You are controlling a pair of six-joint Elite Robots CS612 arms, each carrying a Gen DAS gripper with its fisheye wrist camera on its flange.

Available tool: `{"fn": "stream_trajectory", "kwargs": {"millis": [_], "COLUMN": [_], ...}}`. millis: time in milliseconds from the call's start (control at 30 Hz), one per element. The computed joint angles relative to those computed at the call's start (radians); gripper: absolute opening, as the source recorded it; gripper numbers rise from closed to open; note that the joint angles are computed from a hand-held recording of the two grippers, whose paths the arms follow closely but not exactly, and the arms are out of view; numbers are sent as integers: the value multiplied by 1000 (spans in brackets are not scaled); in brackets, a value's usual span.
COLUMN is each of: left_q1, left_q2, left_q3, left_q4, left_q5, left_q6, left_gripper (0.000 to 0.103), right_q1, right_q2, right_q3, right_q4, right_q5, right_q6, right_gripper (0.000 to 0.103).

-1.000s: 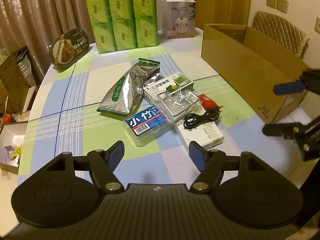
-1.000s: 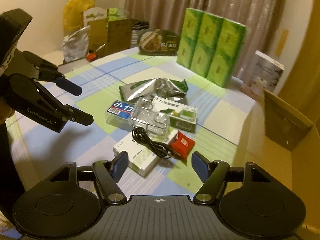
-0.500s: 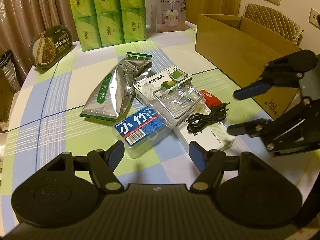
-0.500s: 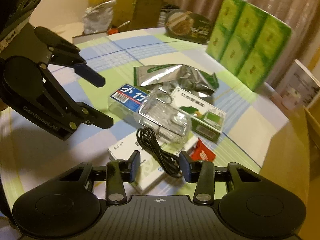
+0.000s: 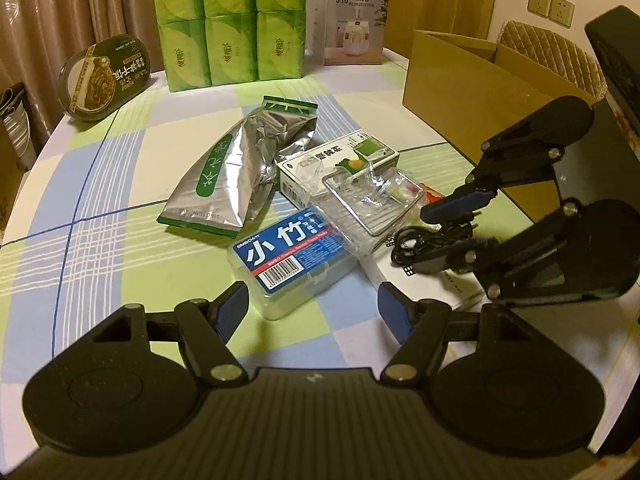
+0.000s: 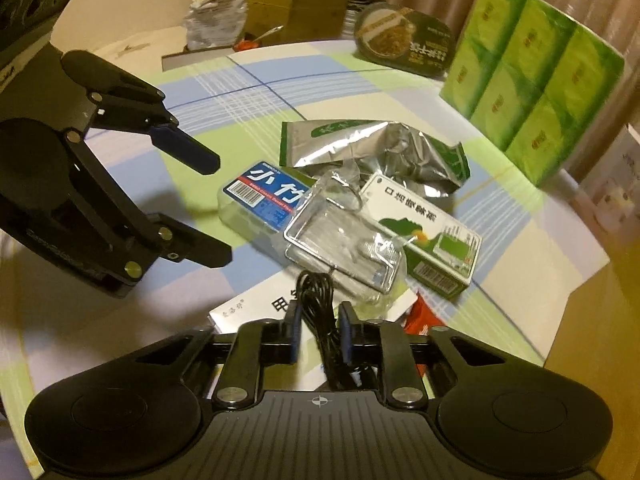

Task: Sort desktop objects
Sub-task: 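Grasp the black USB cable with the right gripper while the left gripper grasps the clear soap rack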

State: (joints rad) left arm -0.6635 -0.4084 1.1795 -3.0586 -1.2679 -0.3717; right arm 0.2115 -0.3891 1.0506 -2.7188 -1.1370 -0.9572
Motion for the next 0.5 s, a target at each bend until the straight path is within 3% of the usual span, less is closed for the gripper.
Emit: {"fn": "stream_trajectory", "kwargs": {"millis": [233,500], "left_q1": [-1,10], "left_q2": [17,65], "left_q3": [-28,-129], "left_q4": [-20,-15], "left_q5": [-6,-38], "left_q6": [88,359], "left_gripper": [68,70], "right_q1": [-16,-32], "right_q2": [-21,-39], "right_q3": [36,72], "right_q4": [-42,-71], "right_q5": [21,27], "right_q6": [213,305], "right_gripper": [8,8]}}
